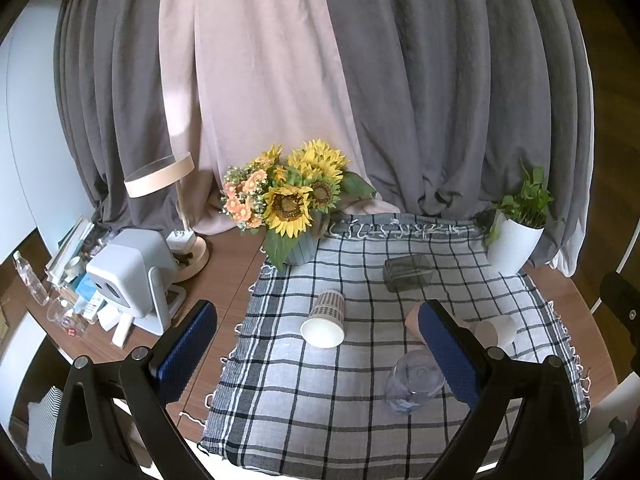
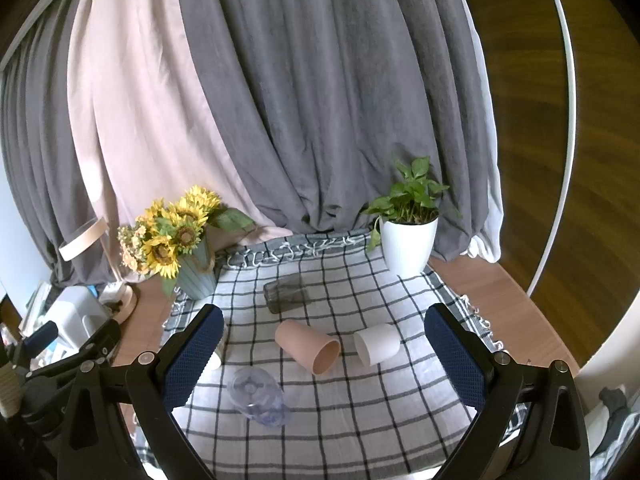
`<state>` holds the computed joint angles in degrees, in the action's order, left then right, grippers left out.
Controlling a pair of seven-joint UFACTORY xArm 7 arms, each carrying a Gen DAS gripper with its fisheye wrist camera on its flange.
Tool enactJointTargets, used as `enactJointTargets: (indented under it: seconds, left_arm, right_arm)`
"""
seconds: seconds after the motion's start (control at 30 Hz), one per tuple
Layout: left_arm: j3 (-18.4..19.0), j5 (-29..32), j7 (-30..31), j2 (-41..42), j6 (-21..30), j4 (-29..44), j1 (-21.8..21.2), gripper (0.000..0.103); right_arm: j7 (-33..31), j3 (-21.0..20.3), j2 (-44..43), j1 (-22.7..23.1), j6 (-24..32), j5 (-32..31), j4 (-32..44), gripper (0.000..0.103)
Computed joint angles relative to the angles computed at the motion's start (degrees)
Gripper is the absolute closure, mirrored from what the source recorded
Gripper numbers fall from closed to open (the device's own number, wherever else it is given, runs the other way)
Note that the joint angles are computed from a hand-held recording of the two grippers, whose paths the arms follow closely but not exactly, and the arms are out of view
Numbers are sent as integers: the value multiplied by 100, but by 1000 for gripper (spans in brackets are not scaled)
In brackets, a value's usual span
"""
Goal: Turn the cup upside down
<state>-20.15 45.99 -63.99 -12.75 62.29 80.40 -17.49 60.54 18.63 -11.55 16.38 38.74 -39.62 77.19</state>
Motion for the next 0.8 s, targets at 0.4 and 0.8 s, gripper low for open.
enactJointTargets:
  seconds: [0.4, 0.8]
  left_arm:
    - [7, 3, 17, 21, 12, 27, -13, 0]
    - [29, -39, 70, 20, -3, 25, -33, 0]
  right_arm:
    - [20, -5, 2, 28, 14, -25, -15, 2]
    - [32, 8, 5, 40, 47, -25, -7, 2]
